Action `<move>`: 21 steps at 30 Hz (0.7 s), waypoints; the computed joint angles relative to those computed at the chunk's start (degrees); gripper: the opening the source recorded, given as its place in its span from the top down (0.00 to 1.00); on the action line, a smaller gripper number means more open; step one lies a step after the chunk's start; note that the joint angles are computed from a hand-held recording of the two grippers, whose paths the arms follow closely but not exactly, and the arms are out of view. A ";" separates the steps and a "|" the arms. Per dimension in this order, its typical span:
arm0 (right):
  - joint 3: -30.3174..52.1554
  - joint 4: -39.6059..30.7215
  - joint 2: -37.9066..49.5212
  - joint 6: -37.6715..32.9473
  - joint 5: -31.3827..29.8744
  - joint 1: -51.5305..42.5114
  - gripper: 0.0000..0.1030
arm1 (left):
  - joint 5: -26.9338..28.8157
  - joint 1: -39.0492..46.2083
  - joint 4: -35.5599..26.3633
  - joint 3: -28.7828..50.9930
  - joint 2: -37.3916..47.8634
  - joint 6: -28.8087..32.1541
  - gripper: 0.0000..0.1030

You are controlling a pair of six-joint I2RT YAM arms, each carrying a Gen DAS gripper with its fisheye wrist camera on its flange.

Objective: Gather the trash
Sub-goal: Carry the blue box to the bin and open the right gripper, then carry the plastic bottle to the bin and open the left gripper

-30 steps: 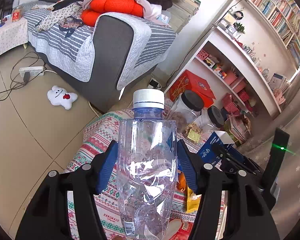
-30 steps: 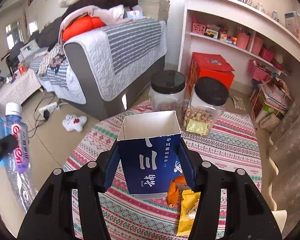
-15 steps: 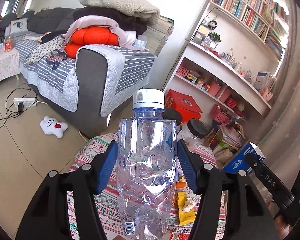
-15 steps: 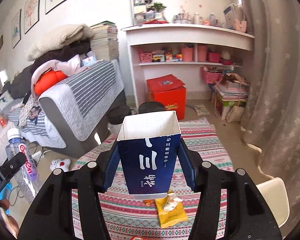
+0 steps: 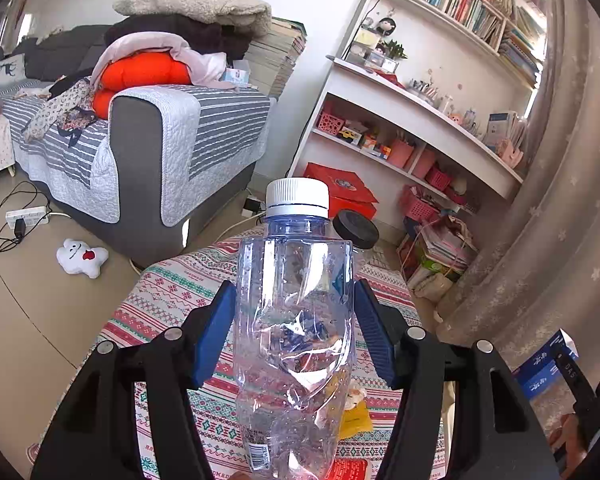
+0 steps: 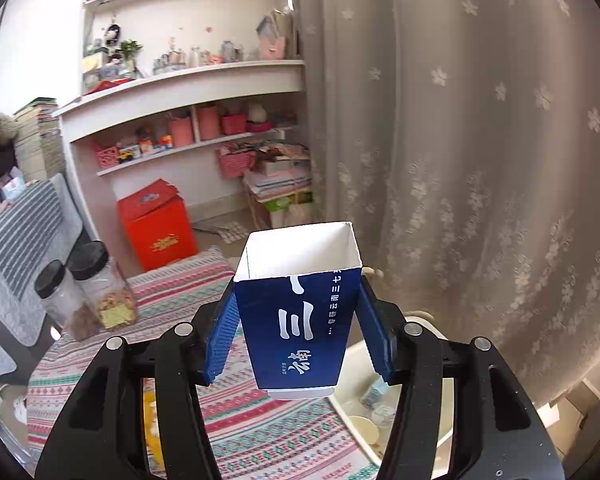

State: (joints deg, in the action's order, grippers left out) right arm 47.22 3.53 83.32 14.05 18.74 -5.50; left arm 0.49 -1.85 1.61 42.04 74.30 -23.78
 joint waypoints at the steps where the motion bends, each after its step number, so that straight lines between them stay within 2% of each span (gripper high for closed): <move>1: -0.16 0.06 0.95 0.06 -0.14 -1.79 0.48 | -0.72 -1.17 0.22 0.14 0.48 -0.24 0.42; 5: 0.85 -1.66 5.53 -0.11 -0.94 -8.35 0.46 | -4.07 -6.81 1.15 1.04 3.05 -0.74 0.42; 9: -0.61 0.69 4.94 -0.80 -2.12 -13.77 0.11 | -6.21 -13.57 1.60 3.16 6.28 -0.80 0.42; 15: -2.44 4.27 -0.09 -1.96 -4.55 -21.59 0.07 | -7.74 -25.88 2.92 8.89 13.85 -1.54 0.42; 21: -1.33 5.49 -0.01 -1.50 -7.64 -29.23 0.07 | -5.10 -37.11 0.46 24.40 28.53 -5.67 0.42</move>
